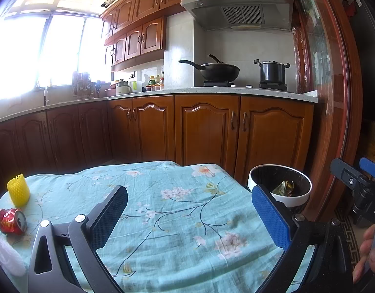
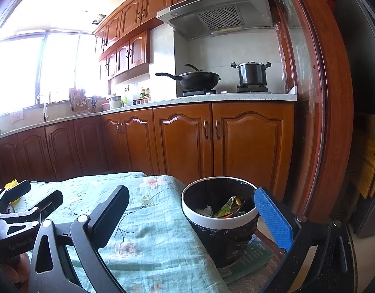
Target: Collect trash
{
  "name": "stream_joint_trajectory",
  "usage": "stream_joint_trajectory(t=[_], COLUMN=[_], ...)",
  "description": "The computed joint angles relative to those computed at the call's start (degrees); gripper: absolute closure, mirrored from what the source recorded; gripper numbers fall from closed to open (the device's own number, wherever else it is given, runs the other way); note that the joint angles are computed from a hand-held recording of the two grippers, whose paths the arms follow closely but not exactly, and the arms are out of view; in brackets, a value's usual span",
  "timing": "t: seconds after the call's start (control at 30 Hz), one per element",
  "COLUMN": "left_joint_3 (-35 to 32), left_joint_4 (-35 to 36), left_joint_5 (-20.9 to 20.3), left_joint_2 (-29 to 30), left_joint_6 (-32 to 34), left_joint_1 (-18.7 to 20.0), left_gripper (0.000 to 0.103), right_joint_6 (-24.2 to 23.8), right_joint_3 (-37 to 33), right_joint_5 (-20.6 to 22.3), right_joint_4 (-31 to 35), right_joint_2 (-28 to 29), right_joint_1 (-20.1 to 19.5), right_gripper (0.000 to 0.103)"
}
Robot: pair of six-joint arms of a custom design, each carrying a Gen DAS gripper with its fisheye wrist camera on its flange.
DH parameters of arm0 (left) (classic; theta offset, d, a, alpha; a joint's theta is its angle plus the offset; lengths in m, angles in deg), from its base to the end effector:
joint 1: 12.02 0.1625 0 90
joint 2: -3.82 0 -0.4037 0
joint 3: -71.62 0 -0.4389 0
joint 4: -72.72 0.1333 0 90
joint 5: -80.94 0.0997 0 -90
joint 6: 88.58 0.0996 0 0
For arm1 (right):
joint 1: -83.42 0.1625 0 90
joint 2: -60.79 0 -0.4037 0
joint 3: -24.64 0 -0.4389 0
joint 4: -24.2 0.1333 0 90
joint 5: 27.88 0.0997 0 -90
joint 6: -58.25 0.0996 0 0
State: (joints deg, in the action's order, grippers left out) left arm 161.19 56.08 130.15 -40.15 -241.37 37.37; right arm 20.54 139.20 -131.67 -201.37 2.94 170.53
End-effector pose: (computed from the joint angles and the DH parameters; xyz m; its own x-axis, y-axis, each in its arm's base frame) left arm -0.2499 -0.5963 0.0055 -0.6979 0.2204 -0.6814 0.7132 0.3000 -0.6335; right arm 0.0807 -0.5747 0.2166 -0.7640 0.1055 0.6366 -0.5784 0.3255 -0.7480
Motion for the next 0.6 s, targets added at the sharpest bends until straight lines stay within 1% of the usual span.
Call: stream_joint_trajectory(t=[0.6], left_joint_3=[-0.5], left_joint_4=[0.4], left_joint_5=[0.4], left_joint_2=[0.2], left_joint_6=[0.3], left_joint_1=[0.3], left_gripper=[0.001], right_joint_6=[0.4], right_joint_3=[0.2], right_joint_5=[0.7], right_joint_4=[0.1], right_joint_2=[-0.3], right_joint_1=[0.0], right_gripper=[0.000])
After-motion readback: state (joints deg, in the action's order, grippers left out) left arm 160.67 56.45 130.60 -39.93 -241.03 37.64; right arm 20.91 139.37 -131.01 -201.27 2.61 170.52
